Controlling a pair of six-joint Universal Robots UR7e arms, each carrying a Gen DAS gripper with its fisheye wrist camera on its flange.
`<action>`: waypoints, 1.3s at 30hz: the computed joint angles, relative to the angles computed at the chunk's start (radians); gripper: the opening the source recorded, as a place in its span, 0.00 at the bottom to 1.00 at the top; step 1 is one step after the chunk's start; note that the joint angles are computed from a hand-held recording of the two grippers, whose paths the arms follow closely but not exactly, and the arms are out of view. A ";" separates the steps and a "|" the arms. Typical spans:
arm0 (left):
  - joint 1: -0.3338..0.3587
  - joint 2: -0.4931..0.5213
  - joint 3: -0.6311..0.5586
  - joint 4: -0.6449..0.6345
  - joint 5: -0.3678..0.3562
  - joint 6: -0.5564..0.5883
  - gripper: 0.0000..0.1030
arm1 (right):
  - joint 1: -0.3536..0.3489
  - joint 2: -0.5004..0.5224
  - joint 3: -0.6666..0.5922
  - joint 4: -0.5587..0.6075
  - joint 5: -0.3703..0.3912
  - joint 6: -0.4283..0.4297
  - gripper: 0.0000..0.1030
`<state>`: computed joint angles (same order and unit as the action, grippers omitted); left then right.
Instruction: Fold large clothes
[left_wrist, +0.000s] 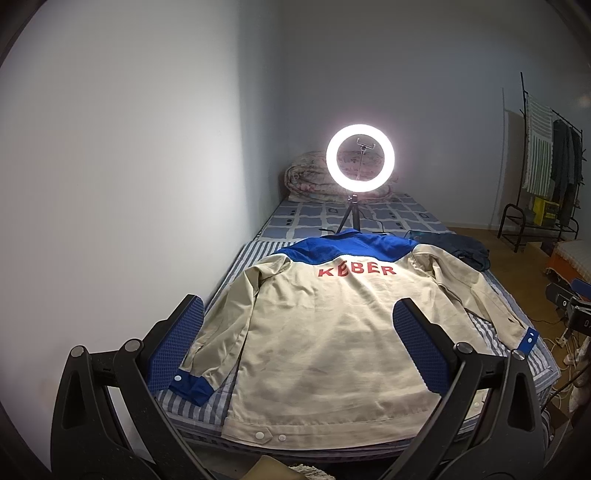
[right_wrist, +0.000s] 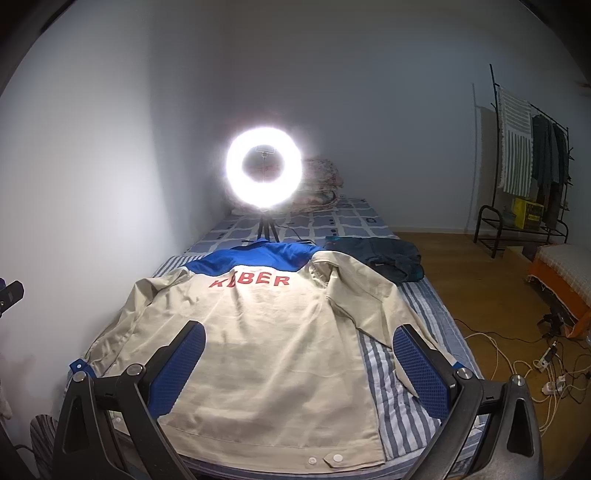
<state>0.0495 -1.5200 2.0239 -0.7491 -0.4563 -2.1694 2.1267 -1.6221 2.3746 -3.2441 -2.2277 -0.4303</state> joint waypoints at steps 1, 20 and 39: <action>0.001 -0.004 0.004 0.004 -0.002 -0.004 1.00 | 0.003 0.006 -0.002 -0.001 0.001 -0.001 1.00; 0.017 -0.063 0.044 0.095 -0.071 -0.095 1.00 | 0.048 0.166 -0.053 -0.024 0.061 -0.014 1.00; 0.013 -0.105 0.071 0.155 -0.124 -0.154 1.00 | 0.116 0.301 -0.122 -0.043 0.042 -0.020 1.00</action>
<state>0.0629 -1.6252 2.0952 -0.5942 -0.5802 -2.3230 2.2427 -1.3215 2.2525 -3.2870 -2.1854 -0.4500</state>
